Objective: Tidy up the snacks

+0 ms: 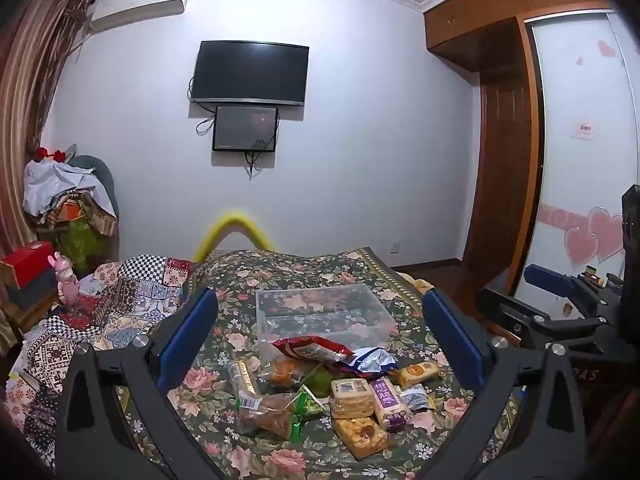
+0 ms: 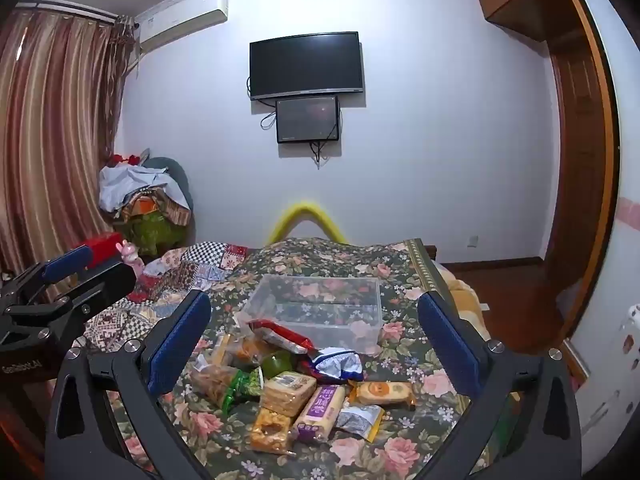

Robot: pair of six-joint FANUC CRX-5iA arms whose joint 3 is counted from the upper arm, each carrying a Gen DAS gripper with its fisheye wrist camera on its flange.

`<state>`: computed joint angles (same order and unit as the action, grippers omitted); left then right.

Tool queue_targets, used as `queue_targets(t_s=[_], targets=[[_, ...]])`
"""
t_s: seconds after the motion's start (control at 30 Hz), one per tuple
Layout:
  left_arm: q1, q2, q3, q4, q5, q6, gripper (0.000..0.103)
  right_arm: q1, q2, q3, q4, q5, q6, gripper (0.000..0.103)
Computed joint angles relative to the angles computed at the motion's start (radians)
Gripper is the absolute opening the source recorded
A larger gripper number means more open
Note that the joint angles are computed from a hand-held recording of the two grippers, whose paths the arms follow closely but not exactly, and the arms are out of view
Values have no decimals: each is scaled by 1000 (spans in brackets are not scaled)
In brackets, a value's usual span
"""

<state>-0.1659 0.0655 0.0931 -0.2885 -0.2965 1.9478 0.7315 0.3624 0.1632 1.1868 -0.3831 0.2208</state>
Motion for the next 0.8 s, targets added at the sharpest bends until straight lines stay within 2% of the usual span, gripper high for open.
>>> queue_targets(t_s=[0.03,0.2,0.23,0.27,0.33,0.47,0.5,0.53,0.8], targets=[[1,2,1,13,-5,-11,103,9,2,14,-50,-12,43,103],[5,13,13,41,-21,-40,103,9,0,18,-49,-10,45,103],[6,17,17,46,-24,-47,103,0,-1,-7,-1,7,-7,103],[10,3,-11,29,19,-29,103,-4,-3,-12,8,14,-18,103],[-1,0,-4,-12,12,4,103,0,2,-7,5,11,-16,103],[-3,-1,-2,-15,9,6,103,-13,-4,-30,48,32,-61,103],[-3,0,-1,-17,10,6,103,-13,-4,-32,45,33,-58,103],[-4,0,-1,-22,8,12,103,0,-2,-5,-10,8,-2,103],[-1,-1,-4,-7,12,-1,103,0,-3,-6,-16,9,-2,103]])
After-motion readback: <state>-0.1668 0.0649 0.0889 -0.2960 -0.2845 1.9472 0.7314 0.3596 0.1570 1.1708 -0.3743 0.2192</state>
